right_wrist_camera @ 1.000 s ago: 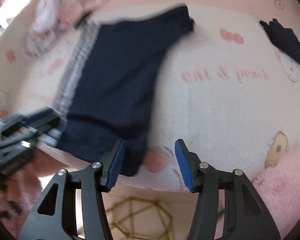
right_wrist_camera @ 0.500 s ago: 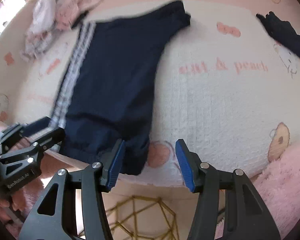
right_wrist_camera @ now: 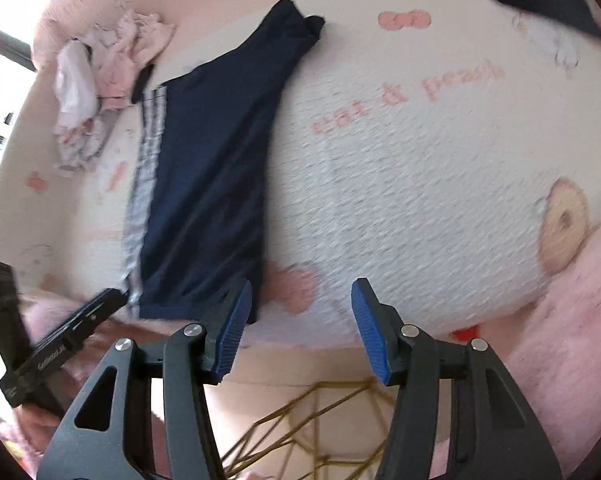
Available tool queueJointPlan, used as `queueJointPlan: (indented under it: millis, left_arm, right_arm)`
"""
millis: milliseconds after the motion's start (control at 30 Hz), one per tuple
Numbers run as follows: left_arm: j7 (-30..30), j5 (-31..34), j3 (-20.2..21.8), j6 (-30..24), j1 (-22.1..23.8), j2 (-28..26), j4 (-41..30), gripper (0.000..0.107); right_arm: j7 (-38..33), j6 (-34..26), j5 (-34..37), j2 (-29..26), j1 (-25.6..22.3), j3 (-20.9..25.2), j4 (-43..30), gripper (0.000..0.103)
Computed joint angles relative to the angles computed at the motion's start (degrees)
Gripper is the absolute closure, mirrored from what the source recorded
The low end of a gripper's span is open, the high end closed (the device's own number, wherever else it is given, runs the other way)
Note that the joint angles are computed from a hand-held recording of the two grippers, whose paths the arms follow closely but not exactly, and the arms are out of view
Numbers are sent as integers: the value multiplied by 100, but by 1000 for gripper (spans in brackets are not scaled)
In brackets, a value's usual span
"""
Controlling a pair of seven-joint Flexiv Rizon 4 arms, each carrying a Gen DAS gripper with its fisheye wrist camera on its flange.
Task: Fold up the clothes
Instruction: 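Grasp the striped cuff end with the left gripper and tug it straight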
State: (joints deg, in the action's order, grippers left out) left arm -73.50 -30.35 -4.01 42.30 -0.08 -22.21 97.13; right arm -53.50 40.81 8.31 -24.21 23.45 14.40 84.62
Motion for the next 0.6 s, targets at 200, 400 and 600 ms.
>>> queueJointPlan:
  millis: [200,400,600]
  left_arm:
    - [70,-429,-146,-301,77,-106,-42,52]
    - [239,-253,-117,-439,-52,-70,-59,52]
    - [-146,533,37,-432,-251,-260,-357,52]
  right_arm:
    - [-152,-101,-31,-411,145,57,-459,49]
    - [-173,-227,-247,-579,260,-26,-567,49]
    - [-75,-183,-368,-480,251,-81,-417,49]
